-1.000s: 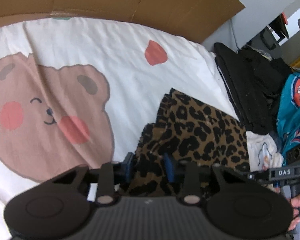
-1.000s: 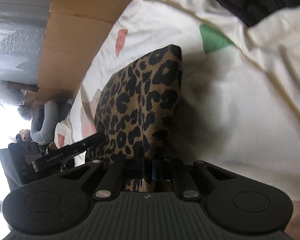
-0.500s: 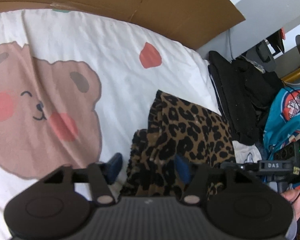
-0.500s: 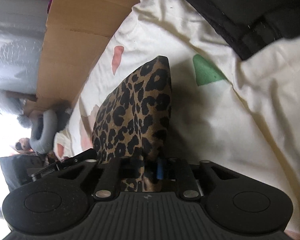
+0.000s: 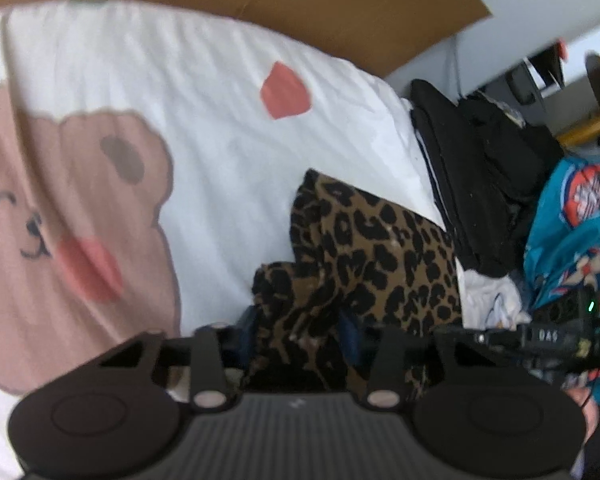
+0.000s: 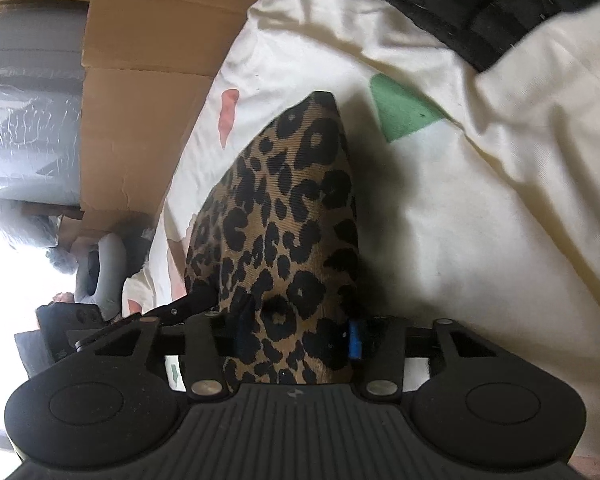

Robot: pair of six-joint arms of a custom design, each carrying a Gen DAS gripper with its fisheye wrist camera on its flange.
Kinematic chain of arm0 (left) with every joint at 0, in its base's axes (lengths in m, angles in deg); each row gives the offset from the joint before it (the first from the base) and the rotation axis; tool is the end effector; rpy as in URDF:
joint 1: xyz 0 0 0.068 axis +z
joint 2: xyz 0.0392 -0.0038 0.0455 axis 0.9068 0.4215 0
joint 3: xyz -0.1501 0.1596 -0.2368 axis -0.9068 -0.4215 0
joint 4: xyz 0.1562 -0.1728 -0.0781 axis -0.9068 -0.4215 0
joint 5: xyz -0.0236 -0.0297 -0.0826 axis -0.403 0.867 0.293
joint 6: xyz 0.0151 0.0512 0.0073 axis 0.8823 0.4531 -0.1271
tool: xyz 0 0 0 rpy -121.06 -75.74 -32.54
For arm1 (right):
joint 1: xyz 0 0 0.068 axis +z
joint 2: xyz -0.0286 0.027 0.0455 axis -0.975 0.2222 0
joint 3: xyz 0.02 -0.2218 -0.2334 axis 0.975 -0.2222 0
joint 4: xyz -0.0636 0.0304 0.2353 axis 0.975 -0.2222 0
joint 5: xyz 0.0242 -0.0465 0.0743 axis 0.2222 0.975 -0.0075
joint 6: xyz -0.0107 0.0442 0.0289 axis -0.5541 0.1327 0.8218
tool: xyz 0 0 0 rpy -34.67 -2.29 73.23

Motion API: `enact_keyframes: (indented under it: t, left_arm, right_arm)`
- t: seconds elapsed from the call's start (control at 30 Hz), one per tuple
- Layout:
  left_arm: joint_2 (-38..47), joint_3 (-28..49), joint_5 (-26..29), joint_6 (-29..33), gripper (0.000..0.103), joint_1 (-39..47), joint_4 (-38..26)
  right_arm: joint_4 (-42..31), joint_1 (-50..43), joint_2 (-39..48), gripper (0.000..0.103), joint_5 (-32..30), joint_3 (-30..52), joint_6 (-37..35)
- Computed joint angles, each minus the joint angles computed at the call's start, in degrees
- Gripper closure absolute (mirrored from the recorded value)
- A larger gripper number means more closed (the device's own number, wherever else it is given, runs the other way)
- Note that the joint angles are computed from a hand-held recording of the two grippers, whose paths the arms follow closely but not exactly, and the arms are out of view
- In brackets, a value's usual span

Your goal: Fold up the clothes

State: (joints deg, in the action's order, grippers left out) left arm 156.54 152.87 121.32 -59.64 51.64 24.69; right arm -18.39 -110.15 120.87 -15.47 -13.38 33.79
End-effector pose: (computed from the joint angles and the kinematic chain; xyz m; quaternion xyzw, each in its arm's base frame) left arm 0.3261 -0.1009 0.2199 0.3246 0.8846 -0.3280 0.0675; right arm 0.1238 -0.0479 0.1535 0.3689 0.8058 0.4050 0.2250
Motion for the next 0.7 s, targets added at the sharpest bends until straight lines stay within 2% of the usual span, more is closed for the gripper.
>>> enact_keyframes:
  t: [0.07, 0.17, 0.23, 0.4, 0.47, 0.57, 0.67, 0.7]
  left_arm:
    - [0.3, 0.9, 1.0, 1.3, 0.074, 0.7, -1.5]
    - [1.1, 1.9, 1.6, 1.8, 0.073, 1.1, -2.8]
    - [1.3, 1.9, 1.3, 1.4, 0.067, 0.8, -2.6]
    - [3.7, 2.4, 1.9, 0.3, 0.051, 0.6, -2.6]
    - [5.4, 2.7, 3.5, -0.6, 0.048, 1.0, -3.0]
    - [6.3, 2.7, 5.1, -1.0, 0.049, 1.1, -2.9]
    - [5.1, 1.9, 4.1, -0.1, 0.061, 0.1, -1.9]
    - [4.5, 1.6, 3.9, 0.4, 0.068, -0.1, -1.6]
  right_arm:
    - [-0.6, 0.2, -0.6, 0.061, -0.3, 0.5, 0.1]
    - [-2.0, -1.9, 0.1, 0.057, -2.3, 0.5, -1.7]
    - [-2.7, -3.1, 0.4, 0.047, -3.0, 0.3, -2.7]
    - [-2.5, -4.9, 0.9, 0.047, -4.0, -1.0, -4.0]
    - [-1.4, -5.0, 1.1, 0.047, -4.2, -1.7, -3.9]
    - [3.5, -5.1, 2.1, 0.047, -5.1, -3.6, -1.3]
    - [10.5, -5.0, 4.8, 0.049, -5.8, -5.8, 1.7]
    - [11.7, -4.1, 5.2, 0.056, -5.3, -6.0, 2.3]
